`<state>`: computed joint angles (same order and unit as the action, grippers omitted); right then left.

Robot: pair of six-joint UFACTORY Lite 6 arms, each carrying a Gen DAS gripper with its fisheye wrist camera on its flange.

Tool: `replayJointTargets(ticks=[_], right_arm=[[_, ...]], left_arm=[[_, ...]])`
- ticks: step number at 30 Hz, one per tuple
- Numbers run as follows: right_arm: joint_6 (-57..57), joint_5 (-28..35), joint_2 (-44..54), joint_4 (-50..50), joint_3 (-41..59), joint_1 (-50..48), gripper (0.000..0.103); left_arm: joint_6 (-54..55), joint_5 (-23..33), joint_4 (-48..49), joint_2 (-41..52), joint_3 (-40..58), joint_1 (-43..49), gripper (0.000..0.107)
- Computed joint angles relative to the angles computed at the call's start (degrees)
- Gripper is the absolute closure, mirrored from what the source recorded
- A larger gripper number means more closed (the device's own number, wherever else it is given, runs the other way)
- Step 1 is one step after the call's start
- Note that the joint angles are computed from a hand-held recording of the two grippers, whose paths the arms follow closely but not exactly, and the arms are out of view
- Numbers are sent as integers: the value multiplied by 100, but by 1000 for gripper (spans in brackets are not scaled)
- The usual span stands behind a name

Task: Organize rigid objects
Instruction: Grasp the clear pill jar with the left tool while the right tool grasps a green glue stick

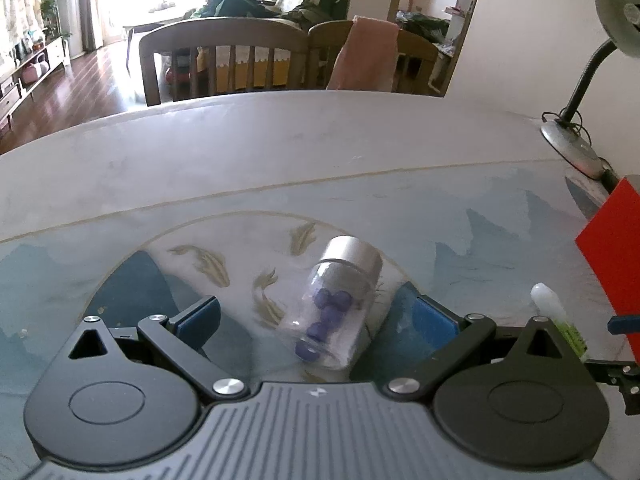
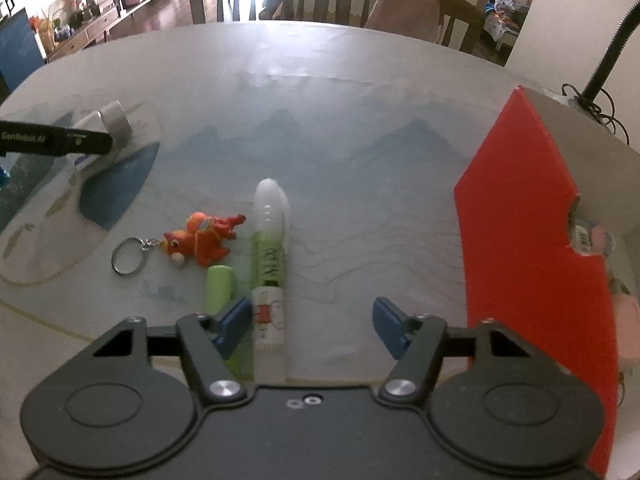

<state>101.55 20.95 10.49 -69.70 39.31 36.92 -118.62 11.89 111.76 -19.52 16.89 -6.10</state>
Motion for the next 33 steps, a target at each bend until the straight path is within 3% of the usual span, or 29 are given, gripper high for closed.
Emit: replayJointTargets(ticks=[4,8,13,14,18,22,33], right_arm=[[336,-14,113,-372,57,13,46],[663,-127,208,-760,136,-34,51],[1157,-238,338,-1265,259,-59,64],[1230,-255,341,-1349,262,-59,67],[1293,-213,374,-1464,296,0,86],[1202,-126,363,-1313,303,56,87],[942,-12,-627,-622,-356,126,87]], left_arm=[[-1187,66,1346,377,78,119,5],[-1739,290,1934,579,84,33,6],[-2164,638,2287,864,138,-87,20],[-2131,703,2223,898,147,-130,22],[-1979,791,2048,870,140,-274,49],[-1628,925,1451,816,130,-464,64],[-349,802,-181,190,-72,-736,66]])
